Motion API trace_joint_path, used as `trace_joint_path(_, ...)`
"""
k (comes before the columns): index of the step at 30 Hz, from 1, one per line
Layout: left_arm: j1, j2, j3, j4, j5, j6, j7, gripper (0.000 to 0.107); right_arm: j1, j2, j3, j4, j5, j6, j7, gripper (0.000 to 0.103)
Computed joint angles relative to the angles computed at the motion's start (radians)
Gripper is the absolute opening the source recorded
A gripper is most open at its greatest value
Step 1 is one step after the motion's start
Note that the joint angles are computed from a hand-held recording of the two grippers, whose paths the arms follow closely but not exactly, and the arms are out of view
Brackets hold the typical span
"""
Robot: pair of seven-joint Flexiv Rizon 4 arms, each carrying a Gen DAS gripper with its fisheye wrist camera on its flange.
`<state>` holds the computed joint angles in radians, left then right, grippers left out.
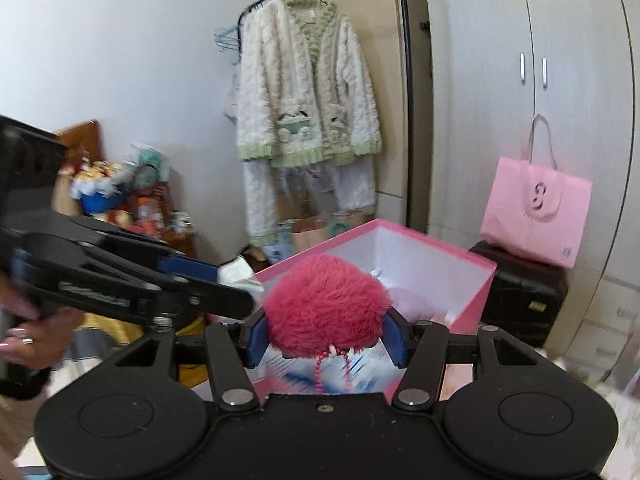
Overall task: Organize soft objects
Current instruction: 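Carry the tissue pack with the left tool while the right tool carries the pom-pom to the box, then open the left tool over the box while the right tool releases the pom-pom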
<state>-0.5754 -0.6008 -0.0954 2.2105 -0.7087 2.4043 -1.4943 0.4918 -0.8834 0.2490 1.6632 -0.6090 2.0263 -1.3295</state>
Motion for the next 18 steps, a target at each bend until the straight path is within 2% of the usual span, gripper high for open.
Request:
trace_joint_path(2,0.005,-0.026,0.018,-0.029,-0.004,0.021,0.015,0.038,-0.061,-0.052,0.078,-0.08,-0.07,-0.073,0.045,0.061)
trace_joint_path(4,-0.032,-0.072,0.044,-0.083,-0.093,0.049,0.098,0.038,-0.105,-0.099,0.14,-0.143,-0.093,-0.116,0.081,0.061)
trace_joint_path(6,-0.032,-0.098,0.039,-0.121,-0.155,0.04,0.166,0.038,-0.164,-0.156,0.231,-0.202,-0.141,-0.177,0.091,0.061)
trace_joint_path(9,0.045,-0.111,0.009,-0.137,-0.079,-0.012,0.148,0.038,-0.249,-0.264,0.424,-0.295,-0.202,-0.348,0.022,0.061)
trace_joint_path(11,0.052,-0.124,0.015,-0.16,-0.088,-0.051,0.162,0.038,-0.267,-0.315,0.508,-0.343,-0.208,-0.443,-0.052,0.061)
trace_joint_path(15,-0.005,-0.172,0.055,-0.238,-0.251,-0.097,0.265,0.038,-0.243,-0.377,0.587,-0.436,-0.195,-0.608,-0.194,0.061)
trace_joint_path(18,-0.008,-0.183,0.052,-0.267,-0.31,-0.118,0.345,0.038,-0.207,-0.39,0.577,-0.488,-0.181,-0.672,-0.264,0.061)
